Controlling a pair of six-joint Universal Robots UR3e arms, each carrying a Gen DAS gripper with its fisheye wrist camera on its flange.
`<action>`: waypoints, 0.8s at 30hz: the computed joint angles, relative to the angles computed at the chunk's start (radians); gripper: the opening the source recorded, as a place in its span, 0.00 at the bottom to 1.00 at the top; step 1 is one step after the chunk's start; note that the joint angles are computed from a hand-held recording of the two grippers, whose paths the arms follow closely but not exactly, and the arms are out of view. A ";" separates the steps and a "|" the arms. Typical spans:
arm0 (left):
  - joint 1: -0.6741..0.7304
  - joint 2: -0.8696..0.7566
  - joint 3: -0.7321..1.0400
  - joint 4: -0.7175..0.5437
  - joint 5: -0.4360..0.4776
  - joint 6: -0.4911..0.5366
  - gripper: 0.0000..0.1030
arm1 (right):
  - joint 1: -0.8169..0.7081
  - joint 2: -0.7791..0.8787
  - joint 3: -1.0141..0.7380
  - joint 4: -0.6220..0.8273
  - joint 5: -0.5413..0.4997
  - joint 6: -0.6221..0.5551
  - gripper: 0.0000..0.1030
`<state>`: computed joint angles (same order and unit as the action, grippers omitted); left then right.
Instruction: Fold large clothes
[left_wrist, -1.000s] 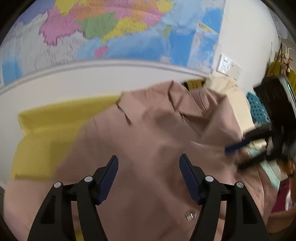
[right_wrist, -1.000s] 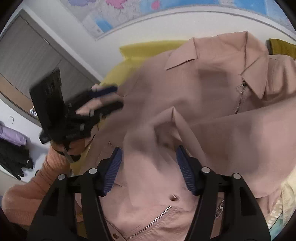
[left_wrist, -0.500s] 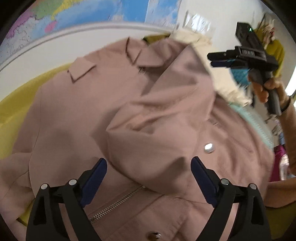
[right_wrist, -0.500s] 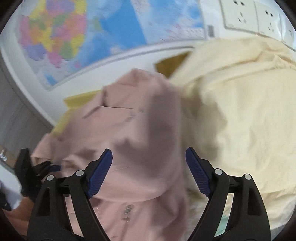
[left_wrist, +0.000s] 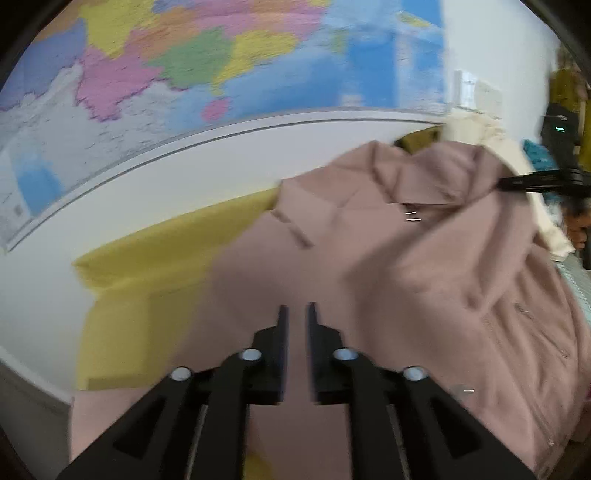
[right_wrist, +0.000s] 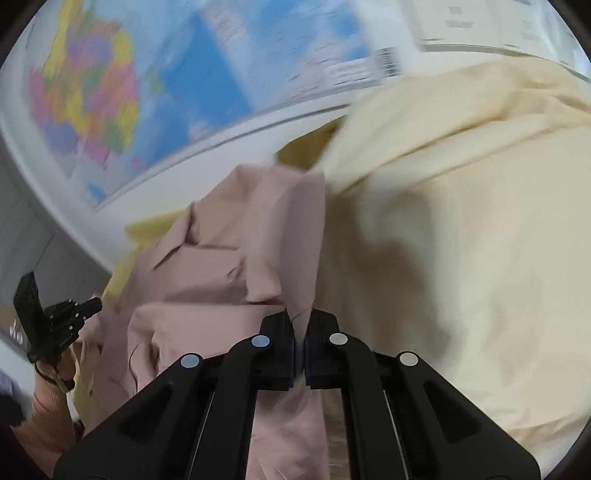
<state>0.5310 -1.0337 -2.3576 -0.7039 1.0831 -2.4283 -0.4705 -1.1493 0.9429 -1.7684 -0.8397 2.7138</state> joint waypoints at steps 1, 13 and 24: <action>0.027 -0.015 0.020 -0.065 -0.033 0.032 0.45 | -0.006 0.002 0.010 -0.015 -0.019 0.014 0.03; -0.180 -0.022 -0.104 -0.216 -0.012 0.167 0.81 | -0.025 -0.023 0.112 -0.009 -0.021 -0.006 0.05; -0.129 -0.134 0.025 0.129 0.137 0.015 0.04 | -0.022 -0.040 0.139 -0.047 -0.011 0.012 0.05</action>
